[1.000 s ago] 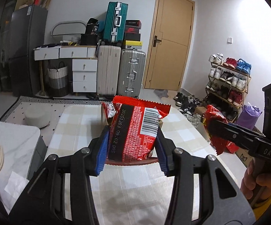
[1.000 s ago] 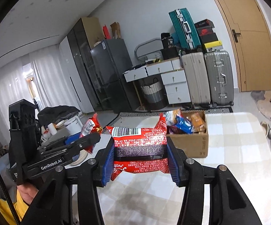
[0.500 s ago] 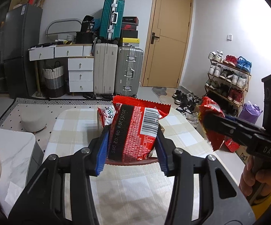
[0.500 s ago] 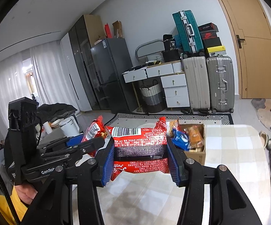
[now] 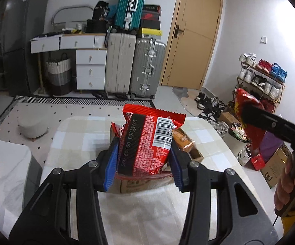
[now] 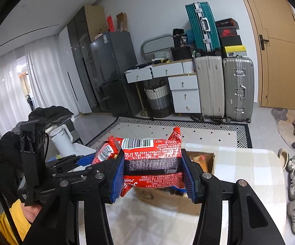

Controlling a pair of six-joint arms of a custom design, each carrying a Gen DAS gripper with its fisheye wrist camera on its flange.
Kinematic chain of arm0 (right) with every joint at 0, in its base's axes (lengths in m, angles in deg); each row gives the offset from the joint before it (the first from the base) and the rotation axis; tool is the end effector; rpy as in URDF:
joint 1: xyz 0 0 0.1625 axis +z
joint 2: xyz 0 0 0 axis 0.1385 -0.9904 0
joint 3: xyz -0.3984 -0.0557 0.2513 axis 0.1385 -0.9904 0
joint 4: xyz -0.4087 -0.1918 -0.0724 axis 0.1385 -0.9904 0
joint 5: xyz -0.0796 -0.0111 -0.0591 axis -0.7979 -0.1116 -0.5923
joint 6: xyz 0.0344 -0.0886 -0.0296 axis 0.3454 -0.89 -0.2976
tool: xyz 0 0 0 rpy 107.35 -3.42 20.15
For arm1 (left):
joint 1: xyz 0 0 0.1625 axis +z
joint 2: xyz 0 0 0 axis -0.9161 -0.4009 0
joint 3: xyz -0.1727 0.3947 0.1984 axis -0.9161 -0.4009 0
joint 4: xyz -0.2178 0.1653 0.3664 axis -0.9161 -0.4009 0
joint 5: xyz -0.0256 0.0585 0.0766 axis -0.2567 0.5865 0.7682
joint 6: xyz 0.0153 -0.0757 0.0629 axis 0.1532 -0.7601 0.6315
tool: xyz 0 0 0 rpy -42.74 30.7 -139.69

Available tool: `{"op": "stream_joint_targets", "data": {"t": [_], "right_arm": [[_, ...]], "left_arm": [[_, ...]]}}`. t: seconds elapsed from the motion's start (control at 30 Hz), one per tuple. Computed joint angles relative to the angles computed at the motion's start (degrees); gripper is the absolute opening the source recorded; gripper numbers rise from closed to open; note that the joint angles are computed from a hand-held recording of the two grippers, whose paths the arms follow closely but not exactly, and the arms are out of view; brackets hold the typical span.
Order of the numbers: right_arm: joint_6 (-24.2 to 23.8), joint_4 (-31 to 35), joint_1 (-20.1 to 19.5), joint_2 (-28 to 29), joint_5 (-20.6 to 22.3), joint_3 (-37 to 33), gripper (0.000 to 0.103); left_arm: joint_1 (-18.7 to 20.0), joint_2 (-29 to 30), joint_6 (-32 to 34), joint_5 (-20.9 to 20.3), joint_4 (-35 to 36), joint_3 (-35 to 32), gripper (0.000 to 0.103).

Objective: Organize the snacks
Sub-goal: 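Lift both red chip packs and carry them over the cardboard box, then open both grippers to drop the red chip packs into the box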

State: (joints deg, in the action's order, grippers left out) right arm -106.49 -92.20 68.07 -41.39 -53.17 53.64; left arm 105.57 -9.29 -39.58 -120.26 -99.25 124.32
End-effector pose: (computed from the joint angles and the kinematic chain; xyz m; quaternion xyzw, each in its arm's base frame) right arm -0.0096 -0.6986 0.4540 0.3406 -0.8563 0.3763 0.0955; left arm -0.4426 -0.6319 0.0604 0.2118 0.8478 -0.4290 0.2288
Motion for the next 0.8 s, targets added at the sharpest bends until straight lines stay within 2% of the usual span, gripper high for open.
{"op": "stream_joint_targets", "data": {"t": [0.17,0.3,0.63,0.8], "right_arm": [[2.9,3.9,1.3,6.3,-3.5,-8.6,0.05],[5.1,7.3,1.8,11.1,-6.5,-14.9,0.05],[6.7,13.0,1.9,19.8,-12.4,-24.9,0.05],[7.3,14.0,1.6,22.1,-13.3,-27.8,0.05]], "left_arm": [[3.4,3.0,0.9,-4.5,3.4,-5.6,0.042],[5.8,6.2,0.4,-6.4,7.6,-11.2,0.042],[9.8,12.1,0.9,-8.4,13.8,-21.7,0.042],[11.1,14.3,2.3,-8.9,15.6,-25.7,0.042]]}}
